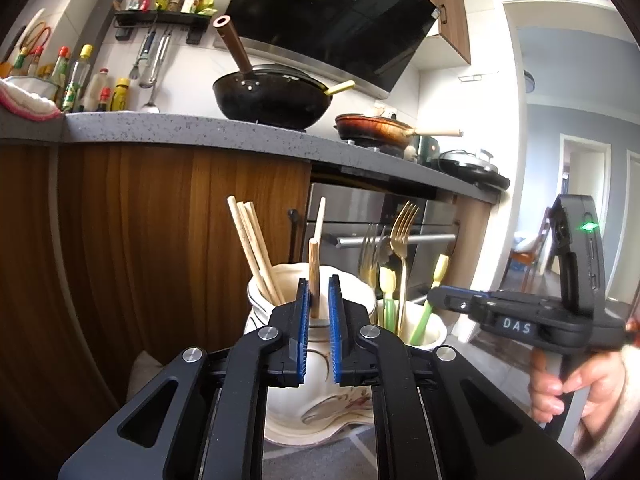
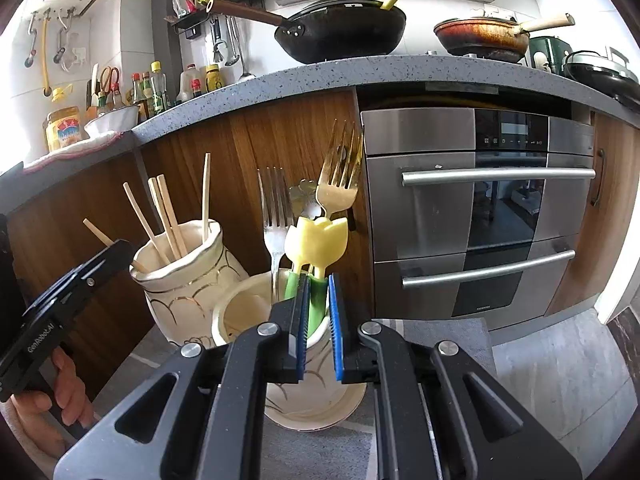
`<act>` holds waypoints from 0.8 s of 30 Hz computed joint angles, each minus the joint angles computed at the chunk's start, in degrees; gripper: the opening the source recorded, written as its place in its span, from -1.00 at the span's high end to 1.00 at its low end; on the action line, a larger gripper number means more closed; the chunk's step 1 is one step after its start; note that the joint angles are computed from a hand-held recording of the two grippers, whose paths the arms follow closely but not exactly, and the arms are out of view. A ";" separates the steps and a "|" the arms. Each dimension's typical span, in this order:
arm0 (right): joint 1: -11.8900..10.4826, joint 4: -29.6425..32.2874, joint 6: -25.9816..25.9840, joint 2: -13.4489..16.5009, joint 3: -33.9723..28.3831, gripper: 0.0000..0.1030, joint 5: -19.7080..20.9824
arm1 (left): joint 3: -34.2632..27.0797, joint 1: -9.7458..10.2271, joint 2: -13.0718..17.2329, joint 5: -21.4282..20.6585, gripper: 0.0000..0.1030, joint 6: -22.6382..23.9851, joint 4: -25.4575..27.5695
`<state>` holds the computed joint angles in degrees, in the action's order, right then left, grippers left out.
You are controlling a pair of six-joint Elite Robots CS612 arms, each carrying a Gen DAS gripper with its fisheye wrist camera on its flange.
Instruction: Organize utensils
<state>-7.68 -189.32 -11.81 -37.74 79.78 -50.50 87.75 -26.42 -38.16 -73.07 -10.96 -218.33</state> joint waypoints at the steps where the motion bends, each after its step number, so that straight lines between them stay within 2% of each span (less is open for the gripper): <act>1: 0.02 -0.07 0.05 0.00 0.02 0.82 -0.23 | 0.01 -0.02 -0.04 0.10 0.81 0.06 0.08; 4: 0.09 -0.20 0.38 0.01 -0.02 0.82 -0.73 | 0.02 -0.03 -0.17 0.04 0.80 -0.24 0.46; 7: 0.17 -0.07 0.54 -0.02 -0.05 0.79 -1.38 | 0.00 -0.05 -0.25 -0.02 0.69 -0.43 0.75; 10: 0.10 0.88 0.83 -0.10 -0.16 0.58 -1.43 | 0.03 -0.07 -0.39 0.11 0.58 -0.73 1.17; 12: 0.00 0.96 0.81 -0.25 0.01 0.54 -1.36 | 0.12 -0.12 -0.53 0.41 0.46 -0.86 1.22; 18: -0.38 0.59 -0.20 -1.34 1.81 0.21 -0.97 | 1.45 -0.56 -1.43 1.62 0.22 -1.03 1.22; 20: -0.63 0.63 -1.14 -2.02 3.11 -0.01 -1.08 | 2.29 -0.84 -1.96 2.59 -0.04 -1.32 1.67; 21: -0.88 0.26 -1.56 -2.26 3.86 -0.20 -0.52 | 2.96 -1.12 -2.33 3.54 -0.13 -1.45 1.97; 23: -1.18 -0.79 -2.69 -2.60 5.17 -0.32 -0.60 | 4.38 -1.76 -2.96 5.30 -0.40 -1.13 1.98; 24: -1.26 -1.56 -3.58 -2.76 5.97 -0.44 -1.12 | 4.87 -2.02 -3.17 6.07 -0.44 -0.85 2.03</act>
<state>-8.94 -190.88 -15.38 -40.49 85.74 -51.63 92.62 -28.44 -41.33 -67.00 -11.81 -216.30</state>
